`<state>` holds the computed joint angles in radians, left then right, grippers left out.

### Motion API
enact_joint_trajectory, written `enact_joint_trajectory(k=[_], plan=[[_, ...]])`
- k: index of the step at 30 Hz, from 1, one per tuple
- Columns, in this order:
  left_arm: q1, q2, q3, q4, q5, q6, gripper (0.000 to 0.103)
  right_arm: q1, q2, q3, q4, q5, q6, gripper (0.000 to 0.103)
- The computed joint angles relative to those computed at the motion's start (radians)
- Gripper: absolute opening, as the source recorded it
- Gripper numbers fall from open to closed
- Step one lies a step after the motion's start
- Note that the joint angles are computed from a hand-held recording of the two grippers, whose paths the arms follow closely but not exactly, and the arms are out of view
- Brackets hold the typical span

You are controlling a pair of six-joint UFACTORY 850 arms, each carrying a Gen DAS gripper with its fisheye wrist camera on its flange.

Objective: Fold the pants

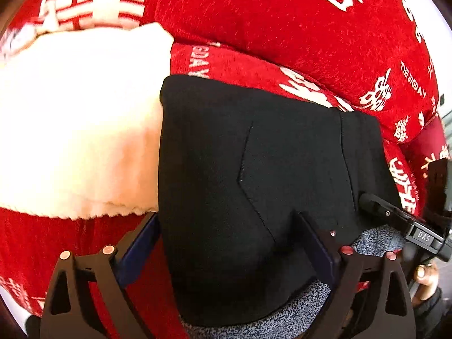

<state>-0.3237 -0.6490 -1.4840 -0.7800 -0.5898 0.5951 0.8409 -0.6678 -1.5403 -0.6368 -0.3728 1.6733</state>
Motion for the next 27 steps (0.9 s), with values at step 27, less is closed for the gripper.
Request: enact_joint_trajectory(k=[27], plan=[[-0.027,0.146,0.210,-0.202,0.052,0.236,0.103,0.132,0.038,0.041,-0.374,-0.075,0.199,0.100]])
